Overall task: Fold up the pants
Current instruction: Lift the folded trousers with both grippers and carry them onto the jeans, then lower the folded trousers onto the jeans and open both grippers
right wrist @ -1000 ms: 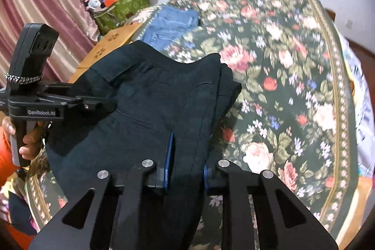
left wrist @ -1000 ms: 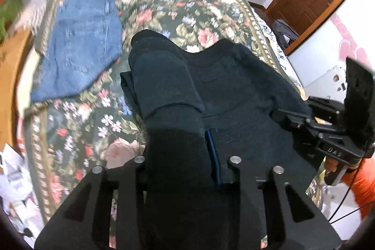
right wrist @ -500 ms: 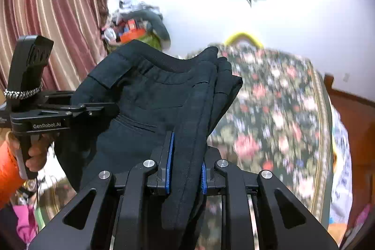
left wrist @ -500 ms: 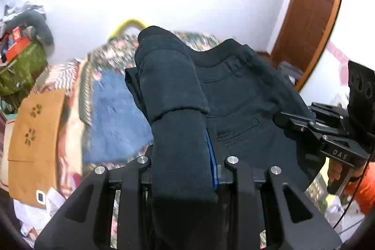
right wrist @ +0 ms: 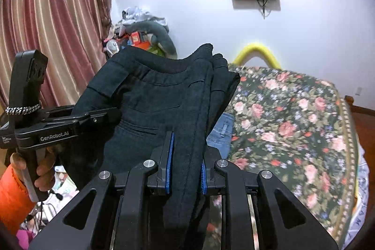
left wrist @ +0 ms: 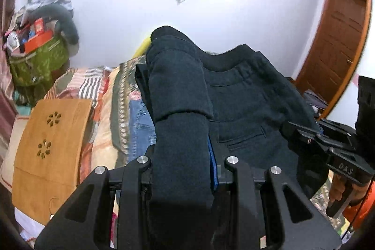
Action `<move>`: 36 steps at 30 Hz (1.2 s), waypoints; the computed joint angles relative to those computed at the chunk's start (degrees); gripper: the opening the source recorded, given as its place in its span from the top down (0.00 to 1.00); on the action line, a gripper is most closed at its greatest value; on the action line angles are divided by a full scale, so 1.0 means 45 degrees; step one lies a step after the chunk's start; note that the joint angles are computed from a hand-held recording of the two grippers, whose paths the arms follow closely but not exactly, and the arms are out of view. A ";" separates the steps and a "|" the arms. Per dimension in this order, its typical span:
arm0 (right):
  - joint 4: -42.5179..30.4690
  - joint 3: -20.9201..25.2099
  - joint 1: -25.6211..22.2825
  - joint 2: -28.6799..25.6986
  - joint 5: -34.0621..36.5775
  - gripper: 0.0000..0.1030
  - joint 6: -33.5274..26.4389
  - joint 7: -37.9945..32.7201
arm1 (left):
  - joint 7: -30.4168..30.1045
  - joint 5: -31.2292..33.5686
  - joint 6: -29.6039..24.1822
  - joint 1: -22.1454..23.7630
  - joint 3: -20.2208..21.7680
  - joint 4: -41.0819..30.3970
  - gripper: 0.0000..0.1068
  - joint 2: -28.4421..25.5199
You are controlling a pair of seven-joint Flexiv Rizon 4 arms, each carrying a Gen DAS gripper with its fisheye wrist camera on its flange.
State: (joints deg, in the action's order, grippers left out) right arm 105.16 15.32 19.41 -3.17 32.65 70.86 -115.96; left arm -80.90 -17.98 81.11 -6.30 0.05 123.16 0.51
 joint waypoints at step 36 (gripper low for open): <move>0.0174 0.0647 -0.0478 -0.3001 -0.5856 0.74 -0.0368 0.5008 | -0.2293 0.2373 -0.0836 0.0349 0.1432 -0.0764 0.55 -0.2762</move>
